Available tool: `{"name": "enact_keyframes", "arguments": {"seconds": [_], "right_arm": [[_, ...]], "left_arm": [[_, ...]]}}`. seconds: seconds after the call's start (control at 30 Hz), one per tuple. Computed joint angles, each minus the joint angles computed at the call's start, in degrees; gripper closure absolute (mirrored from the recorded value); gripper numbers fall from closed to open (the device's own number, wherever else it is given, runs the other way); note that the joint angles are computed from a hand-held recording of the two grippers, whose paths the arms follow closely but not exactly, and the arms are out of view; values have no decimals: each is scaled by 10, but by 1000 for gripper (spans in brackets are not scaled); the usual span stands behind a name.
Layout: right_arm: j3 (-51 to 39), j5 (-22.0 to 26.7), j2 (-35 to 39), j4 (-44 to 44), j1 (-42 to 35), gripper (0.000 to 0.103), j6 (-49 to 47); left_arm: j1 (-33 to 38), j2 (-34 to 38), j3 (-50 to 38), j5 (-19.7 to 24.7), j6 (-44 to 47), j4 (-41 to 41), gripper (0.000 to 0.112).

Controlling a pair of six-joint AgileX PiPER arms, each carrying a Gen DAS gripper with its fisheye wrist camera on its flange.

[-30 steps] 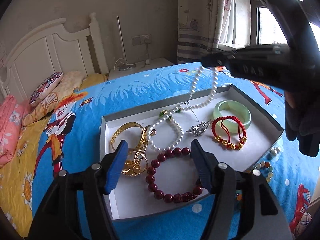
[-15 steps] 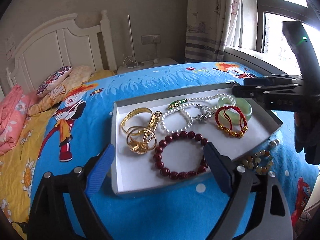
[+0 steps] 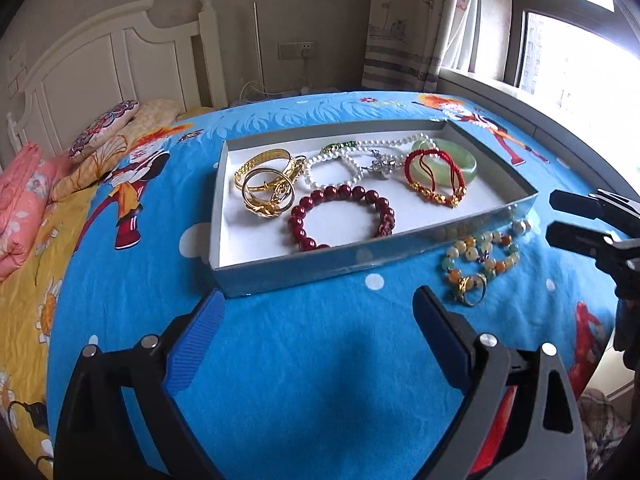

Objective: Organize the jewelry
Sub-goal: 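Move the left gripper around the gold ring while the right moves to the jade bead bracelet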

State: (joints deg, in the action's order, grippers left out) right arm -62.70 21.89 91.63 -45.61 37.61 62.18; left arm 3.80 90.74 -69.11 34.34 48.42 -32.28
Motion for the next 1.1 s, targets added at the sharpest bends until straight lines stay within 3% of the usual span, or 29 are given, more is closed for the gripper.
{"name": "enact_keyframes", "arguments": {"seconds": [0.1,0.2,0.27,0.3,0.37,0.47,0.5,0.6,0.7,0.77,0.87,1.1], "right_arm": [[-1,-6,12,2,11,39,-13],[-11,9,33,-8,21,40,-6],[-14,17,37,-25,29,41,2],[-13,15,36,-28,29,41,4],[-10,13,35,-34,27,41,14],[1,3,28,-60,24,41,50],[8,-6,23,-77,21,41,72],[41,-56,2,-120,0,41,142],[53,-90,-7,-115,-21,41,154],[53,-89,-7,-124,-20,41,163],[53,-83,-7,-148,-13,41,183],[52,-71,-5,-162,-5,41,190]], "left_arm": [[-2,-1,6,-4,17,-8,18],[-14,8,-2,0,-15,38,18],[-19,-14,26,-28,19,16,18],[-17,-22,36,-26,58,-16,18],[-12,-23,32,21,96,-54,19],[-28,-9,9,88,97,-62,40],[-40,-5,4,93,87,-51,47],[-82,8,-3,83,54,-6,61],[-98,20,-15,77,29,8,65],[-100,27,-23,76,18,12,70],[-103,25,-21,72,24,13,87],[-62,-21,36,71,106,-46,87]]}}
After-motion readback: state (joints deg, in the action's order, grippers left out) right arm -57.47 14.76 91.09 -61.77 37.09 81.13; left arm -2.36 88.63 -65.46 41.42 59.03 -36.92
